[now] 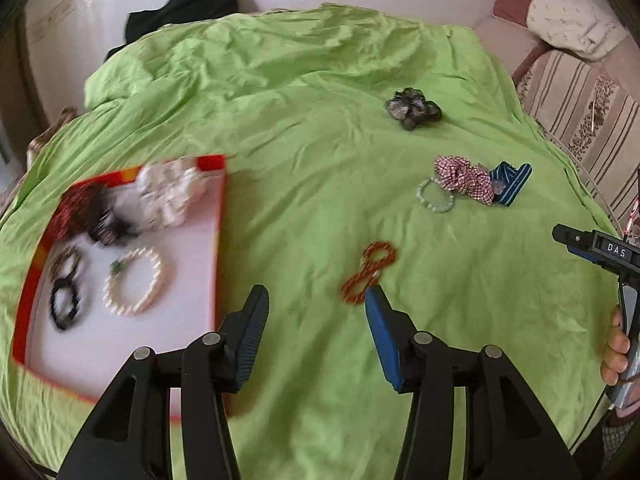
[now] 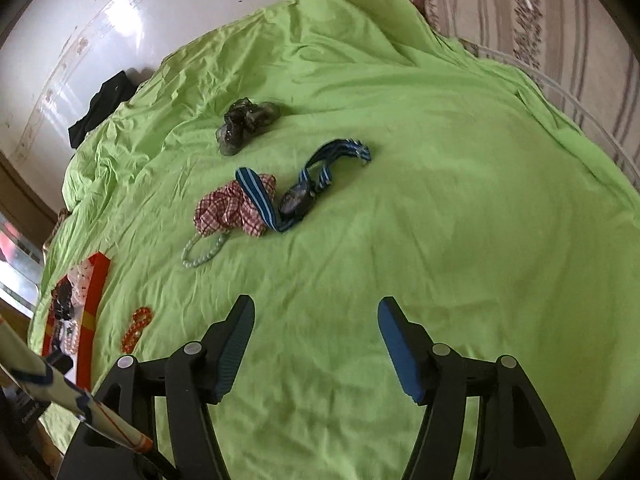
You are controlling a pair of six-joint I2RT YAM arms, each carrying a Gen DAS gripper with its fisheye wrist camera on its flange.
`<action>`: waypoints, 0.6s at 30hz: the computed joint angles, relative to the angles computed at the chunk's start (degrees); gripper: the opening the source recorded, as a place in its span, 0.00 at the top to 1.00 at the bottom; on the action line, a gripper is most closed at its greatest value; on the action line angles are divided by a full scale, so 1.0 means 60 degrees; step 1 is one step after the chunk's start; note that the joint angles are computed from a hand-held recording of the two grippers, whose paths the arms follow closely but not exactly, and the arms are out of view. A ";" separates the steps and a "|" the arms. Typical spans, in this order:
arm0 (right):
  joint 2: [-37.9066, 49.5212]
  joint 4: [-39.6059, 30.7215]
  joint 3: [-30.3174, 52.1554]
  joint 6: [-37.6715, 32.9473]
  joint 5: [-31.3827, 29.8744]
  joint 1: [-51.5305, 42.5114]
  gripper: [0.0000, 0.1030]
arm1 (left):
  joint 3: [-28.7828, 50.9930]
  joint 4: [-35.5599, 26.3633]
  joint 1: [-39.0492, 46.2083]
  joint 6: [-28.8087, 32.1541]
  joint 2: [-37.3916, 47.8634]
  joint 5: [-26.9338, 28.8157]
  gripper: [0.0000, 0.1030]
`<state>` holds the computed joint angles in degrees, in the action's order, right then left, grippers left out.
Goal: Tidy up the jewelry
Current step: 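Move both tools back toward the remaining jewelry pile, then grasp the red plaid scrunchie with right tool while left tool grasps red bead bracelet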
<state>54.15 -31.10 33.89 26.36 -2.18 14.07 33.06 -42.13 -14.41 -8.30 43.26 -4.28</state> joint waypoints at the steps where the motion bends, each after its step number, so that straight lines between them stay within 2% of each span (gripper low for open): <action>1: 0.0272 0.0218 0.0068 -0.0106 0.0057 0.0039 0.32 | -0.0006 0.0287 -0.0056 0.0022 0.0351 0.0041 0.52; 4: 0.0894 0.0739 0.0217 -0.0376 -0.0014 -0.0069 0.32 | 0.0031 0.1260 0.0013 0.0182 0.1649 0.0275 0.52; 9: 0.1940 0.1513 0.0518 -0.0707 0.0039 -0.0148 0.31 | -0.0165 0.2491 0.0269 0.0760 0.2728 0.0512 0.52; 18: 0.3591 0.2780 0.1015 -0.1023 0.0406 -0.0074 0.31 | -0.0394 0.3516 0.0927 0.1308 0.3732 0.1763 0.52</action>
